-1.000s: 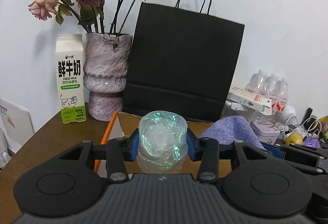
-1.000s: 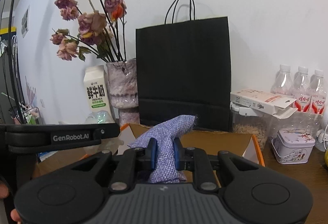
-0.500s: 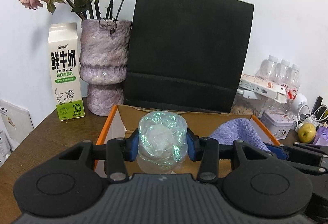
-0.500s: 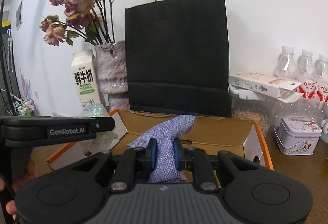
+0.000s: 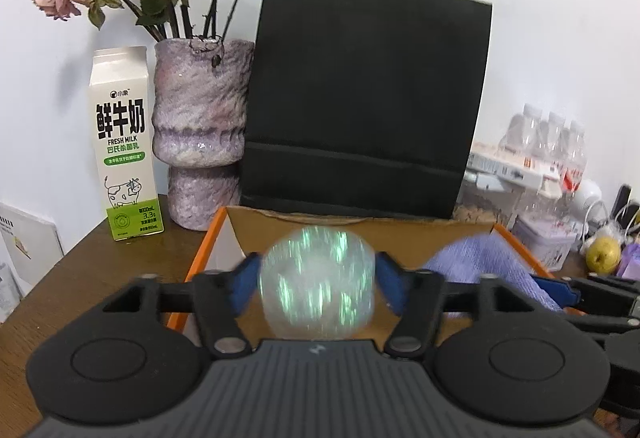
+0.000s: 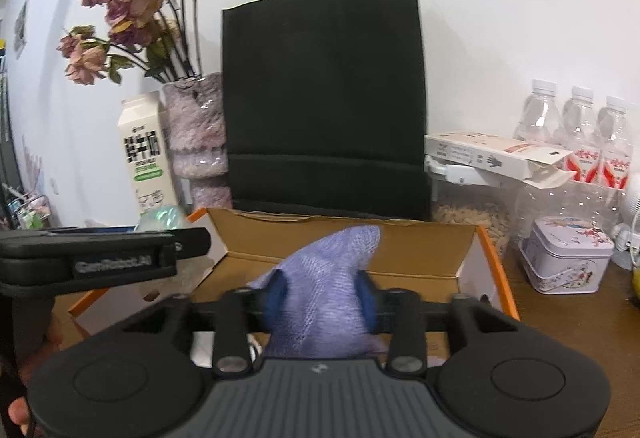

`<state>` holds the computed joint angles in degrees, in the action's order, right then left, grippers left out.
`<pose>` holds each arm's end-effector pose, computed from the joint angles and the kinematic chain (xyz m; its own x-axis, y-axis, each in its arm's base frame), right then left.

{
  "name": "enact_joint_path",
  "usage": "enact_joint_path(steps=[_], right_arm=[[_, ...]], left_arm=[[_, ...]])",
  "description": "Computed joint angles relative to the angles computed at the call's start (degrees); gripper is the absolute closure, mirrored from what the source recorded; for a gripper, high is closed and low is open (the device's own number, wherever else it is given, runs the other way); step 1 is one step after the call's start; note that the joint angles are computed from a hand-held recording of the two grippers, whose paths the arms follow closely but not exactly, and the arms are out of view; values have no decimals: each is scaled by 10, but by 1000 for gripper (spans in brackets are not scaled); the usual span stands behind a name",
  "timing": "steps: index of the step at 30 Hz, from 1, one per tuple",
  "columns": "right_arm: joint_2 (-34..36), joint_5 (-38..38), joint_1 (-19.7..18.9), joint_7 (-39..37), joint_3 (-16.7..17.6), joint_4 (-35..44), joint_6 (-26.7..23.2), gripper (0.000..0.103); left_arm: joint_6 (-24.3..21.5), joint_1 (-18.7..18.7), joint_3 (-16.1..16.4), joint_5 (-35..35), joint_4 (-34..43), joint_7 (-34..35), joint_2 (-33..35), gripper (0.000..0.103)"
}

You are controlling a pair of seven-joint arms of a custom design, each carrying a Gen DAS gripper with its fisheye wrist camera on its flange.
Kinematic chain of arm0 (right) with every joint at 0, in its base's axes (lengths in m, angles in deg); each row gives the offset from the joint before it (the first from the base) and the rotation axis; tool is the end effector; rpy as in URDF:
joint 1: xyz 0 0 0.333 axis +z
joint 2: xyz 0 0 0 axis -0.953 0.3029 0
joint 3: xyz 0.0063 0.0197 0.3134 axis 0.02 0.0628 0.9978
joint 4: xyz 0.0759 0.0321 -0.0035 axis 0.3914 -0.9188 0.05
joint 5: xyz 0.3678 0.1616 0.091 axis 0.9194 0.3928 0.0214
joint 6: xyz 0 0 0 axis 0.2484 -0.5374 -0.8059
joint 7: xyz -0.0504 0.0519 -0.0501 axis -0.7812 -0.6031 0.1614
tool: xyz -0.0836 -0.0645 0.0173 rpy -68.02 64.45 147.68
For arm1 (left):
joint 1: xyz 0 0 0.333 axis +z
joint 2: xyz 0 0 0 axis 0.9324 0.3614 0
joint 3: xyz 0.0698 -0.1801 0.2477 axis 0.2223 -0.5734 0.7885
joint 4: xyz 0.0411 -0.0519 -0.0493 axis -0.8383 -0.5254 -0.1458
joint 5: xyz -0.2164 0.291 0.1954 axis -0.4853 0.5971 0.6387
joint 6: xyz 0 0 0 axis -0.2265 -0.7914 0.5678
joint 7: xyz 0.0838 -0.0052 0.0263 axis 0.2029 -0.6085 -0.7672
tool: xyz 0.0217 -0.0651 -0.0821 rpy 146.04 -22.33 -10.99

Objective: Organize objects
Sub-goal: 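Open both tools to drop the plastic bag and pouch inside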

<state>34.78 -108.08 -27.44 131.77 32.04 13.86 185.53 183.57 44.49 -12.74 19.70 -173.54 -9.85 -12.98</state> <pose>0.6398 0.4742 0.4583 0.2268 -0.9704 -0.0829 -0.4237 -0.0217 -0.9055 0.6502 -0.3459 0.4760 -0.0910 -0.9901 0.1069 -0.4110 -0.0604 -0.9096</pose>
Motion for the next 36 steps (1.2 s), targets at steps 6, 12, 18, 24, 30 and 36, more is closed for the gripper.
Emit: enact_joint_path(steps=[6,12,18,24,30,36], right_arm=[[-1,-31,19,54,-23,2,-36,0],[-7,-59,5,70,-2,3,-45,0],[-12,-76,-2,79,11,0,-51,0],[-23,-76,-11,69,28,-7,-55,0],[-40,-100,-6,78,29,-22,-55,0],[-64,-144,-3,108,34,-45,-60,0]], left_arm=[[-36,-5,-3,56,0,-60,-7,0],[-43,4,-15,54,-1,-58,-9,0],[-47,7,-20,51,-4,-52,-10,0],[-51,7,-21,45,-9,-49,-16,0],[-56,8,-25,50,-22,-56,-30,0],[-60,14,-35,85,-48,-90,-56,0]])
